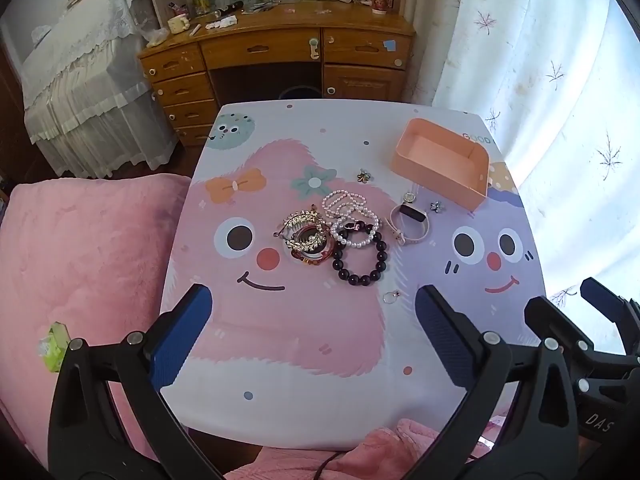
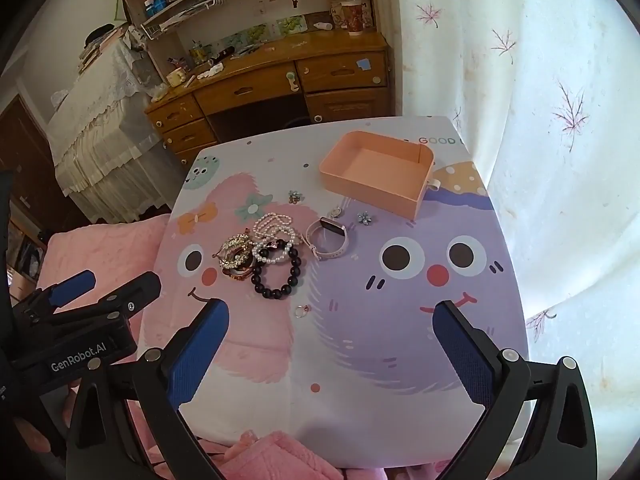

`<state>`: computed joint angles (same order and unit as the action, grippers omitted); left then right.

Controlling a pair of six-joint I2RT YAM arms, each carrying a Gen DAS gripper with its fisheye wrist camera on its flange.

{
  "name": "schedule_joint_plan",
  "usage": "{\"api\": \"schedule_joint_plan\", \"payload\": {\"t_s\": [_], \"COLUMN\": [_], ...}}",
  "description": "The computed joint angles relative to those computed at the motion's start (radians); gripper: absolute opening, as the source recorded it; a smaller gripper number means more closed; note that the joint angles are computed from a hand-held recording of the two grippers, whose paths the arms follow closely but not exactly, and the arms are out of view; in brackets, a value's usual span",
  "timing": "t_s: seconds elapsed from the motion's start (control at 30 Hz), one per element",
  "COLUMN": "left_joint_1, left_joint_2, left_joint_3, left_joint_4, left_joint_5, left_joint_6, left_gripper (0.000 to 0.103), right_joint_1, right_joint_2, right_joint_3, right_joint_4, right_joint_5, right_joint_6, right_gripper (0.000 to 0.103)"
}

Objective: Organize jewelry

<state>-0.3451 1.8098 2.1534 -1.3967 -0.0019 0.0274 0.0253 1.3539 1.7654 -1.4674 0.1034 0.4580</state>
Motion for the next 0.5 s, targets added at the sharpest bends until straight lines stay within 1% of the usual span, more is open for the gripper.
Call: {"api": "schedule_joint_plan", "payload": {"t_s": [0.27, 0.5], "left_joint_1": [-0.003, -0.015], "left_joint_2": [0.006, 0.001], "left_joint_3": [0.014, 0.017], "left_joint_4": [0.0, 0.007], "left_joint_5": [-0.002, -0.007], "left_joint_6": [0.002, 0.003], "left_gripper": [0.102, 0.102], "right_joint_1": [0.05, 0.042], "right_joint_2": [0.011, 0.013], "right_joint_3": [0.03, 0.04], "right_joint_4": [-0.021, -0.03], "right_joint_5": [0.066, 0.076], "right_joint_6": [0.011, 0.004], "right_gripper": [0.103, 0.103]}}
